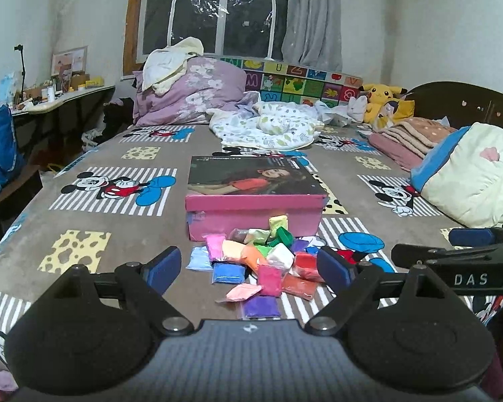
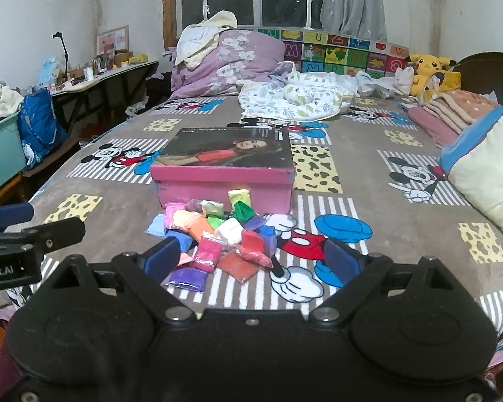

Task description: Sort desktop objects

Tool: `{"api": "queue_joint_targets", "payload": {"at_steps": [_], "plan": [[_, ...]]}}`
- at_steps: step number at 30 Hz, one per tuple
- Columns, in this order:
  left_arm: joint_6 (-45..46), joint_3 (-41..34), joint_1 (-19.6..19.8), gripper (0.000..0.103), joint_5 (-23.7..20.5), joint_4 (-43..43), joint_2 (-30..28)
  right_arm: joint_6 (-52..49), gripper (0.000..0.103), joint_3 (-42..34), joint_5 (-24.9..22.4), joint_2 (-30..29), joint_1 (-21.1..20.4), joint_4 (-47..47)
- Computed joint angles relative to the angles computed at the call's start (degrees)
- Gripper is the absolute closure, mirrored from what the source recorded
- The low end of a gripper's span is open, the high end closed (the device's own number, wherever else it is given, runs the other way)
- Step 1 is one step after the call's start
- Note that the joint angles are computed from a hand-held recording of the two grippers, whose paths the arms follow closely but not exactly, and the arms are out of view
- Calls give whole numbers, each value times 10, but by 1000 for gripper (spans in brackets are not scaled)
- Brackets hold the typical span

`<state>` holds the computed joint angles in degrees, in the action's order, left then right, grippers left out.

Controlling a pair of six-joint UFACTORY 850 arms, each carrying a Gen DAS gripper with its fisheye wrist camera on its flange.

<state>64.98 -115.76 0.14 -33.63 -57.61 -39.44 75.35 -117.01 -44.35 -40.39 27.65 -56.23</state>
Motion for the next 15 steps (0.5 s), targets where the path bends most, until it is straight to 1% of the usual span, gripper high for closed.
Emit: {"api": "queue_joint_targets", "payload": {"at_steps": [6,15], "plan": [[-1,1,0,15,-4,0,0,-9,10,-5,-2,-3,1,8],[-1,5,0,15,3,-2,0,-17,10,-17,-5,-12,3,15]]}}
